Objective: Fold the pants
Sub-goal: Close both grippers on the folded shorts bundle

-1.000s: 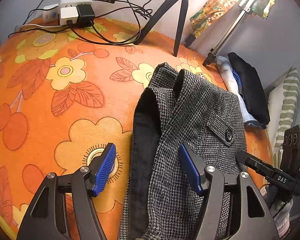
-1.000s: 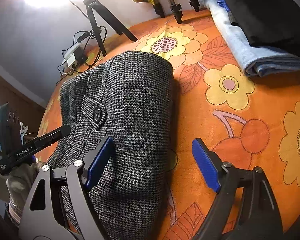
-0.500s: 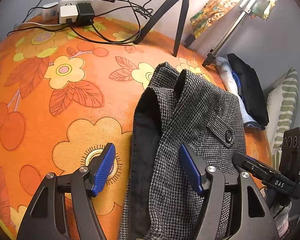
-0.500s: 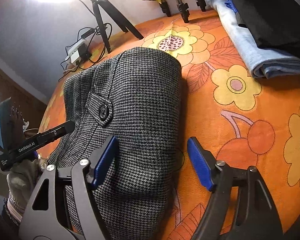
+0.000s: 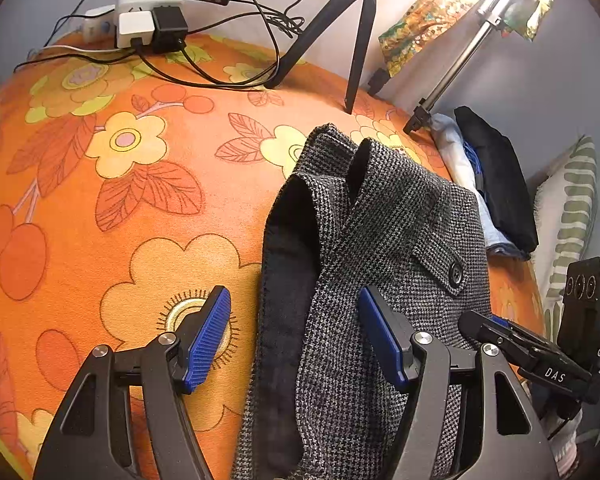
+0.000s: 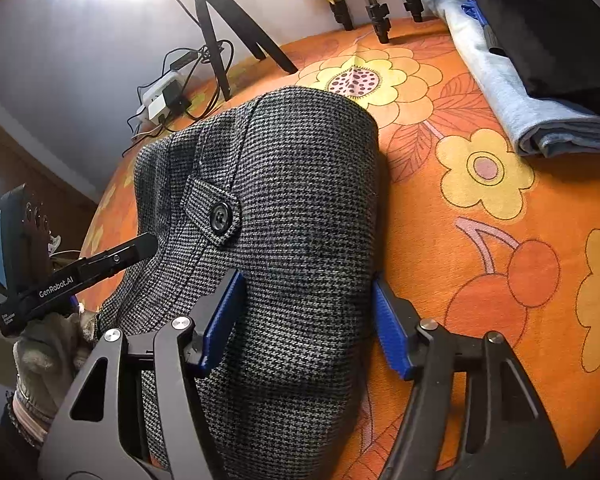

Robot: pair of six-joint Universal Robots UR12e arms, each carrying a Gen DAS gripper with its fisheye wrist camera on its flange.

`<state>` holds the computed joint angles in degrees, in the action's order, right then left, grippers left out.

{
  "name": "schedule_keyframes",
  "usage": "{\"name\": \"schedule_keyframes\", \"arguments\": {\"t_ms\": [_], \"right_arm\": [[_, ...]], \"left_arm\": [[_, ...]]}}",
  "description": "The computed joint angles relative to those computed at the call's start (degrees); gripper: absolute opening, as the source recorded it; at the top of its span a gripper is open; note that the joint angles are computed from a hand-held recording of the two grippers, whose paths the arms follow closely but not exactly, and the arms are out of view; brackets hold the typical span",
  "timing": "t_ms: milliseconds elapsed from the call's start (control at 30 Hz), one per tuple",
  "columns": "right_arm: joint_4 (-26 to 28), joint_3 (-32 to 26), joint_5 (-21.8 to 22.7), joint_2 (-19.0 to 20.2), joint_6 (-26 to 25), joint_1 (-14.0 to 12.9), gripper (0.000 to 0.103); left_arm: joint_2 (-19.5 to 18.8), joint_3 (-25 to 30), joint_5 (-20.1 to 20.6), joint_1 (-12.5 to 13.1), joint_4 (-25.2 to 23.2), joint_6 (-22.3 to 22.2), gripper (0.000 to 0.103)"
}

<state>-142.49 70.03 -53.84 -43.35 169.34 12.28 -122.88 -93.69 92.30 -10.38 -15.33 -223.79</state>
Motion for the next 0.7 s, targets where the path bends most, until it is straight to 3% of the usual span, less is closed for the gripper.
{"name": "schedule_keyframes", "arguments": {"t_ms": [133, 200, 400, 700], "right_arm": [[-0.1, 0.1, -0.1, -0.1, -0.2, 0.1, 0.063], [-0.2, 0.2, -0.1, -0.1, -0.2, 0.2, 0.061], [-0.5, 0.4, -0.1, -0.2, -0.2, 0.3, 0.050], [-3.4, 1.8, -1.5, -1.1, -1.3, 0.9, 0.025]], "left_arm": [[-0.3, 0.4, -1.0, 0.0, 0.5, 0.2, 0.063], [-0.6, 0.7, -1.7, 0.0, 0.7, 0.7, 0.052], [-0.9, 1.2, -1.4, -0.3, 0.8, 0.2, 0.044], [-0.9, 2.2, 4.6, -1.7, -0.5, 2.6, 0.024]]}}
